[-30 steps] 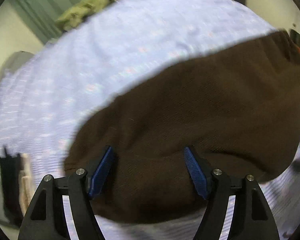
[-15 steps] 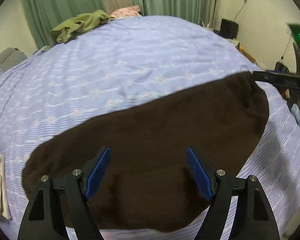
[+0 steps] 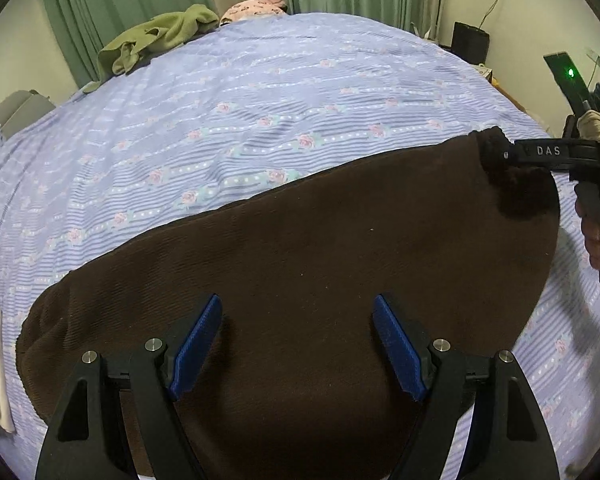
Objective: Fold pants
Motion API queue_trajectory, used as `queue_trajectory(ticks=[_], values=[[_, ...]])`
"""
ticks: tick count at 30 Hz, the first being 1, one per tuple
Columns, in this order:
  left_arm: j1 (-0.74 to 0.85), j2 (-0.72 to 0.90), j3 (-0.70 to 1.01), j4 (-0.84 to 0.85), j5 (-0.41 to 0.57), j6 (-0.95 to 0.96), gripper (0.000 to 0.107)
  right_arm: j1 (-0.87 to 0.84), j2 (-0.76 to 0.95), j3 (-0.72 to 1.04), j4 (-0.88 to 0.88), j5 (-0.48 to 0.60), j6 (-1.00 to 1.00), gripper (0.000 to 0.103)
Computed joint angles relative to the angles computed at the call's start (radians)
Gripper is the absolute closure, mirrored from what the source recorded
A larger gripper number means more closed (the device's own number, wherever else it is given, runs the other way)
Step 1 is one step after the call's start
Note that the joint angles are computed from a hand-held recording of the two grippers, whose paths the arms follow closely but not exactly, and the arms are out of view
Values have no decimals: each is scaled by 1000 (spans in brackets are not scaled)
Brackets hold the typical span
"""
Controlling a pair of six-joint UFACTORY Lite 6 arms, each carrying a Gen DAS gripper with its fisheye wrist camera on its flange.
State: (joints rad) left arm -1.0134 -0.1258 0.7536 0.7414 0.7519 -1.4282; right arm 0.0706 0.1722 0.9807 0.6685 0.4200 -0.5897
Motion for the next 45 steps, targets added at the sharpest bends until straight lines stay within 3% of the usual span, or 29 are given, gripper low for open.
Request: queue_trajectory(ticks=[4,6,9,13,16,18,21,23,24,26,28,31,35,36,37,38,40,45], values=[[7,44,13,0,-10,6,29,-97,122,29,270,118,-196,39],[5,47,19,-11,-16,18,29,-106,128,20,354,139,-219,57],[-16,23,35,-14,8,32,29,-133,0,-46,418,170,-187,67],[-20,12,52,25,7,28,29,-167,-291,-145,370,186,-145,68],[17,80,90,11,-36,63,29,-145,-173,-100,170,126,44,69],[31,109,107,2,-64,84,31,-154,-88,-87,155,131,63,69],[37,114,109,11,-86,104,36,-129,-116,-113,137,101,82,69],[45,105,100,20,-83,106,59,-104,-167,-105,60,112,175,69],[67,86,81,4,-108,122,66,-99,-190,-100,39,120,196,69],[134,65,46,-64,-199,195,94,-93,-256,-95,-25,138,234,69],[204,104,56,-163,-263,313,100,-54,-316,-80,-137,157,340,69],[301,213,130,-345,-308,555,101,-24,-389,-67,-207,199,400,69],[385,245,235,-596,-236,847,100,98,-418,-3,-410,234,639,69],[400,188,231,-620,-216,866,100,126,-428,7,-463,245,704,69],[409,116,215,-612,-200,852,93,160,-437,33,-518,269,784,69],[420,33,201,-599,-168,835,76,198,-440,54,-553,281,855,69],[434,-126,188,-549,-52,784,64,252,-459,95,-598,322,956,69],[562,-499,135,-559,222,913,64,603,-394,323,-910,477,1406,68]])
